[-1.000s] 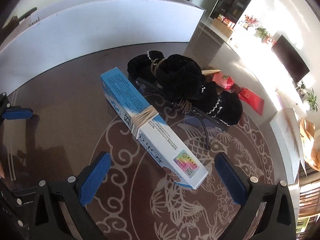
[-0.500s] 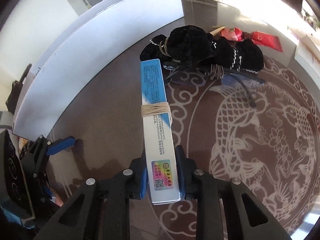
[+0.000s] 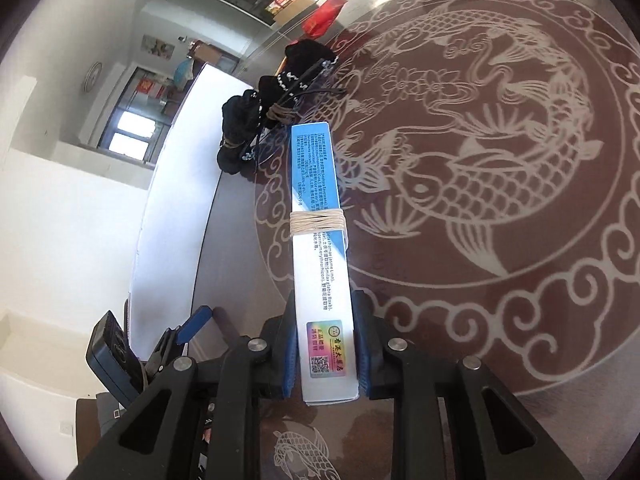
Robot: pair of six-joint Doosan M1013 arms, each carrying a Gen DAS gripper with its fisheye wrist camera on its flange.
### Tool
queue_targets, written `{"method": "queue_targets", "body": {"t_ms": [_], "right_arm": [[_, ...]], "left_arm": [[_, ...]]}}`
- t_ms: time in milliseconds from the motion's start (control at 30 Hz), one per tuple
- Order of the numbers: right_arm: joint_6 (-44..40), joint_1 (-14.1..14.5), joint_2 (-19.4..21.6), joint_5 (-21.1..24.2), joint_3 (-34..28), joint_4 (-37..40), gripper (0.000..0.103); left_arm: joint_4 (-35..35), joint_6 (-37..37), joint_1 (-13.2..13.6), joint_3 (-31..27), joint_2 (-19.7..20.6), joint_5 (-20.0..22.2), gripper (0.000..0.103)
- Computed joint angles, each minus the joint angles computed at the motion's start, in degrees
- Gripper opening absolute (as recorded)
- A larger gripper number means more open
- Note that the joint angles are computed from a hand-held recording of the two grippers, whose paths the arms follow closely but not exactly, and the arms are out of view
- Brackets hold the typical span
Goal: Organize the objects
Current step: 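Grasp the nail cream box with the right gripper and lift it, then lower the nail cream box onto the table with the right gripper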
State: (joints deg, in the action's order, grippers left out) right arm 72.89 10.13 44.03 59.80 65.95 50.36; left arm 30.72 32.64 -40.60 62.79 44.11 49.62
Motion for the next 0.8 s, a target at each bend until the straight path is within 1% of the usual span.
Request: {"method": "queue_targets", "body": {"t_ms": [67, 167, 200, 300, 333, 367, 400, 433, 467, 633, 700, 733, 800], "right_arm": [[0.70, -0.62, -0.85, -1.50, 1.49, 0.72, 0.025], [1.41, -0.89, -2.24, -3.75, 3.06, -1.06, 0.025], [1.89, -1.49, -1.89, -3.42, 1.98, -2.14, 0.026], [2.79, -1.39, -2.49, -5.43, 2.40, -4.78, 0.036], [2.83, -1.28, -2.81, -6.36, 2.70, -6.13, 0.043], [2.96, -1.11, -3.15, -7.16, 2.90, -7.58, 0.054], [3.12, -1.18, -3.82, -7.85, 3.46, -9.36, 0.062], [4.48, -0.77, -4.13, -8.72, 3.36, -12.41, 0.071], [5.55, -0.44, -4.50, -9.66, 3.50, -15.30, 0.074], [6.91, 1.01, -6.06, -14.17, 4.07, -24.09, 0.075], [5.01, 1.54, -6.62, -15.29, 4.41, -26.05, 0.079], [4.00, 2.01, -6.44, -15.36, 4.00, -26.95, 0.084], [1.52, 3.01, -5.54, -14.55, 2.57, -28.03, 0.086]], "left_arm": [[0.00, 0.00, 0.00, -0.01, 0.01, 0.00, 0.103], [0.01, 0.00, 0.00, -0.02, 0.02, 0.00, 0.103], [0.02, -0.02, -0.01, -0.03, 0.03, 0.00, 0.103], [0.02, -0.03, -0.01, -0.03, 0.04, 0.00, 0.103], [0.04, -0.04, -0.02, -0.04, 0.05, 0.00, 0.103], [0.03, -0.04, -0.02, -0.06, 0.06, 0.00, 0.103], [0.03, -0.04, -0.02, -0.06, 0.06, 0.00, 0.103], [0.03, -0.04, -0.02, -0.06, 0.06, 0.00, 0.103], [0.04, -0.06, -0.03, -0.05, 0.06, -0.02, 0.103], [0.11, -0.14, -0.05, -0.09, 0.10, 0.04, 0.103], [0.10, -0.13, -0.05, -0.09, 0.11, 0.02, 0.103], [0.10, -0.13, -0.05, -0.09, 0.11, 0.02, 0.103], [0.10, -0.13, -0.05, -0.09, 0.12, 0.01, 0.103]]}}
